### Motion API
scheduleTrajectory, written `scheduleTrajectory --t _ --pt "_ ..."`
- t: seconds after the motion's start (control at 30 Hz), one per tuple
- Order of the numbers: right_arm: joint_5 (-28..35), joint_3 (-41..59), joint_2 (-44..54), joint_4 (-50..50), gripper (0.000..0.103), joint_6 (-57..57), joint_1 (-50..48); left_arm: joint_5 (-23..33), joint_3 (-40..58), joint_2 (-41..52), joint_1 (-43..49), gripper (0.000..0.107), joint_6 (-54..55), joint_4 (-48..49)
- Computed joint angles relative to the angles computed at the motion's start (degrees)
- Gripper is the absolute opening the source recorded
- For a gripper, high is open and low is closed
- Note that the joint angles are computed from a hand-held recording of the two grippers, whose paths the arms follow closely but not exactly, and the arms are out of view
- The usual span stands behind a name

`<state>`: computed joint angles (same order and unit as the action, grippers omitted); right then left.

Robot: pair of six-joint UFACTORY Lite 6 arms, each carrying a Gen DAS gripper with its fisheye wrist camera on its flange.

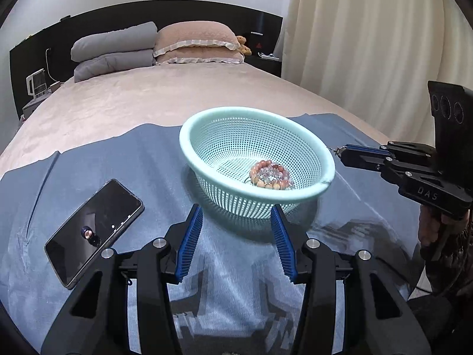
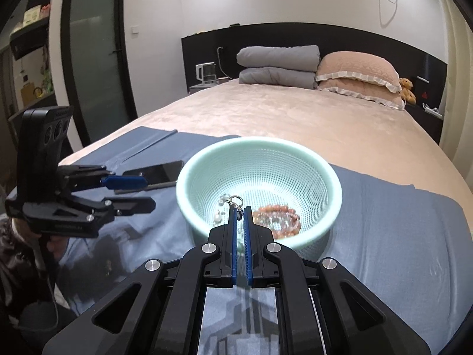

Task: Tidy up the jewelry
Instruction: 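Carry both earrings over the green basket with both grippers, then open the left gripper over the basket while the right lowers its earring inside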

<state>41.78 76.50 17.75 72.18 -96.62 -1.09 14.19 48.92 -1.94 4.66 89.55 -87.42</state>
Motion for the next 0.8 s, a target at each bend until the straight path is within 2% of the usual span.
scheduleTrajectory --t 0.07,0.2,0.4,0.57,0.67,0.73,0.8 --pt "-2.2 4.6 3.0 -2.8 0.004 5.2 2.1 -2.2 3.4 3.0 -1.0 0.048 -6.7 5.2" --pt "-6.9 11.7 8.6 -9.7 0.004 14.5 6.1 -2.3 9.5 8.3 -0.9 0.048 -23.2 18.6" --pt "-10.3 13.7 12.3 -13.2 0.004 18.9 8.1 -2.6 13.3 11.5 -1.6 0.048 -30.8 25.6" --pt "-9.9 13.1 11.8 -12.4 0.004 18.1 8.1 -1.8 12.9 11.0 -1.0 0.048 -27.4 22.3" --pt "-9.2 13.2 11.7 -11.9 0.004 17.5 7.6 -0.6 10.3 8.3 0.7 0.048 -20.7 16.0" --pt "-9.0 12.1 10.9 -11.0 0.004 16.5 7.2 1.7 6.3 4.5 2.8 0.048 -13.2 9.8" --pt "-8.4 12.0 10.7 -10.6 0.004 16.2 6.8 5.9 1.3 0.3 5.9 0.048 -9.5 8.8"
